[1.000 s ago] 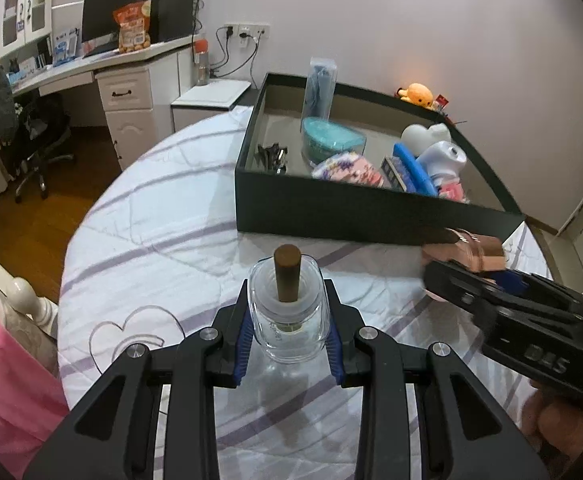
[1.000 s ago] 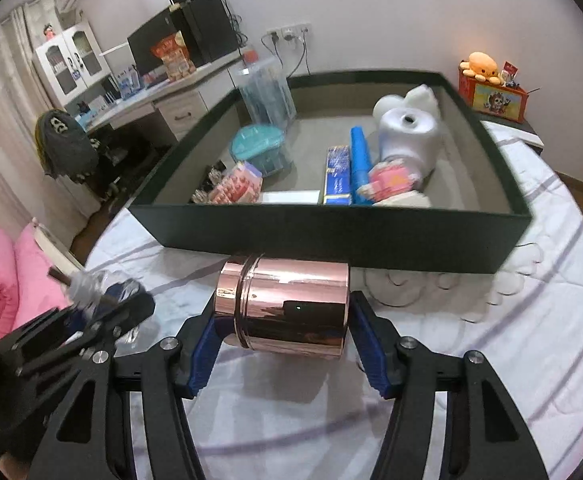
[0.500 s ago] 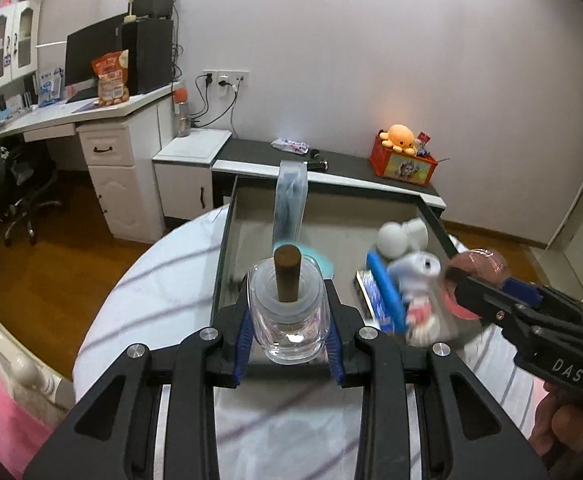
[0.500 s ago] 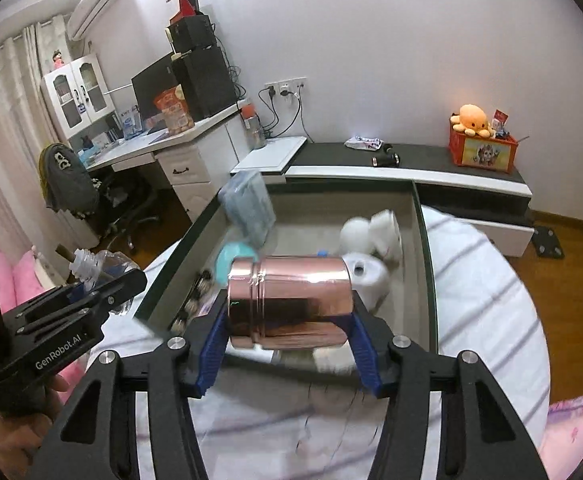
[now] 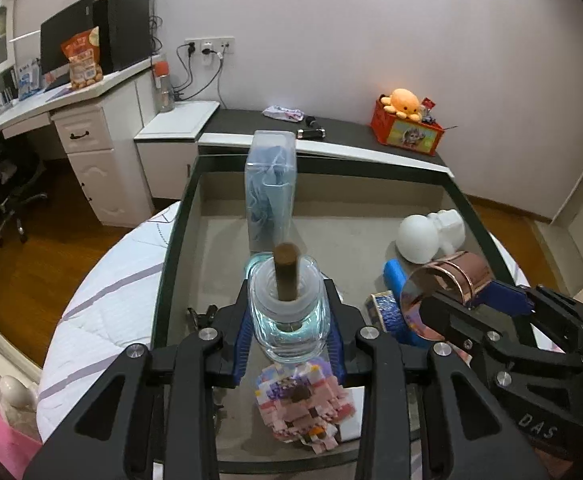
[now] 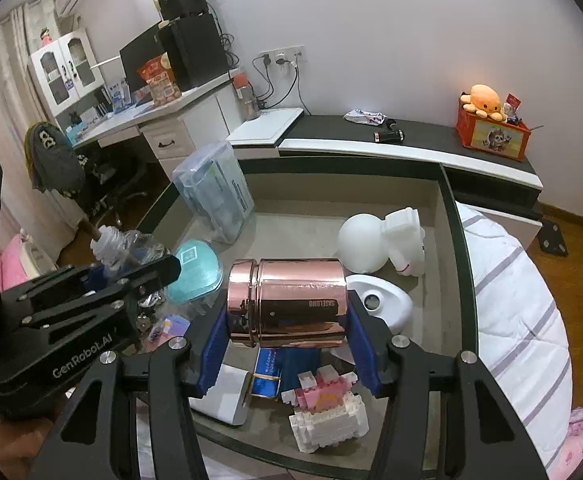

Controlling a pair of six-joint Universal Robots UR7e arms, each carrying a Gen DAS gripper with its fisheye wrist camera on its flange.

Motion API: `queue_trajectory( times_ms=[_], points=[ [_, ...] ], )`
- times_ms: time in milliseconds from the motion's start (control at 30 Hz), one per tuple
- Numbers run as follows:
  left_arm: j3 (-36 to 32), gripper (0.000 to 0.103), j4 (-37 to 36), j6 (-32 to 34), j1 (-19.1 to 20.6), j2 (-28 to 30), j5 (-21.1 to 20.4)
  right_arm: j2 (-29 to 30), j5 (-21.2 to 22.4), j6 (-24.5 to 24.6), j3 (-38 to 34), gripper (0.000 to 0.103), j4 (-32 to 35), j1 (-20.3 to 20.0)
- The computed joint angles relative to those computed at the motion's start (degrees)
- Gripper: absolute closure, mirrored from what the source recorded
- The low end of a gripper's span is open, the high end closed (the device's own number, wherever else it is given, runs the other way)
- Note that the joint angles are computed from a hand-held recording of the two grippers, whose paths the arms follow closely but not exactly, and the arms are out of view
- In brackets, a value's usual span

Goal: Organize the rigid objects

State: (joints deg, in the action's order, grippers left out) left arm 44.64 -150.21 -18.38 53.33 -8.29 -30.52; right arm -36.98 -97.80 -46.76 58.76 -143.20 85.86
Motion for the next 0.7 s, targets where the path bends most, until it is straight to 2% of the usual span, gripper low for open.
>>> queue_trajectory(
  times_ms=[33,67,100,133,167,200,233,267,333,467,600,700],
  points=[
    [0.12,0.035,-0.49,0.14,-0.17,0.05,0.87,-0.11,-0.30,-0.34,0.42,0.046,-0.77,0.06],
    [0.25,0.029,-1.58,0.61,-0.44,0.21,2.33,-0.47,-0.14,-0.85,1.25,0.044,-2.04,0.04],
    [0.40,0.019,-2.47,0.94,-0.88,0.41,5.07,-0.79,-0.02,-0.91,1.70,0.037,-2.65,0.06],
    [1.02,0.014,-4.04,1.93,-1.10,0.19,6.12,-1.25,0.26,-0.87,2.23,0.027,-3.26,-0.01],
    [2.22,0.011,-5.73,2.59,-1.29,-0.43,6.27,-1.57,0.70,-0.76,2.45,0.021,-3.36,-0.10],
    [3.95,0.003,-7.16,2.60,-1.52,-1.42,6.23,-2.02,1.47,-0.52,2.71,0.019,-3.35,-0.23],
    [5.49,0.000,-8.39,2.49,-1.78,-2.28,6.57,-2.44,1.78,-0.15,3.01,0.018,-3.30,-0.29],
    [6.96,0.000,-10.33,3.10,-2.10,-2.98,6.83,-2.73,1.66,0.31,3.27,0.016,-3.45,-0.23],
    [9.83,0.000,-12.15,2.97,-2.89,-4.46,7.94,-3.89,1.24,1.18,4.99,0.000,-4.85,-0.13],
    [15.02,0.000,-11.79,-0.21,-4.94,-7.27,11.09,-7.44,1.73,3.14,9.77,0.000,-7.12,0.02],
    [21.73,0.000,-4.36,-10.16,-7.74,-11.28,15.70,-11.31,1.55,3.19,14.88,0.000,-9.87,0.65],
    [26.71,0.000,-2.20,-14.93,-9.91,-14.04,16.83,-15.54,1.84,3.15,20.44,0.000,-13.19,1.21]
  ],
)
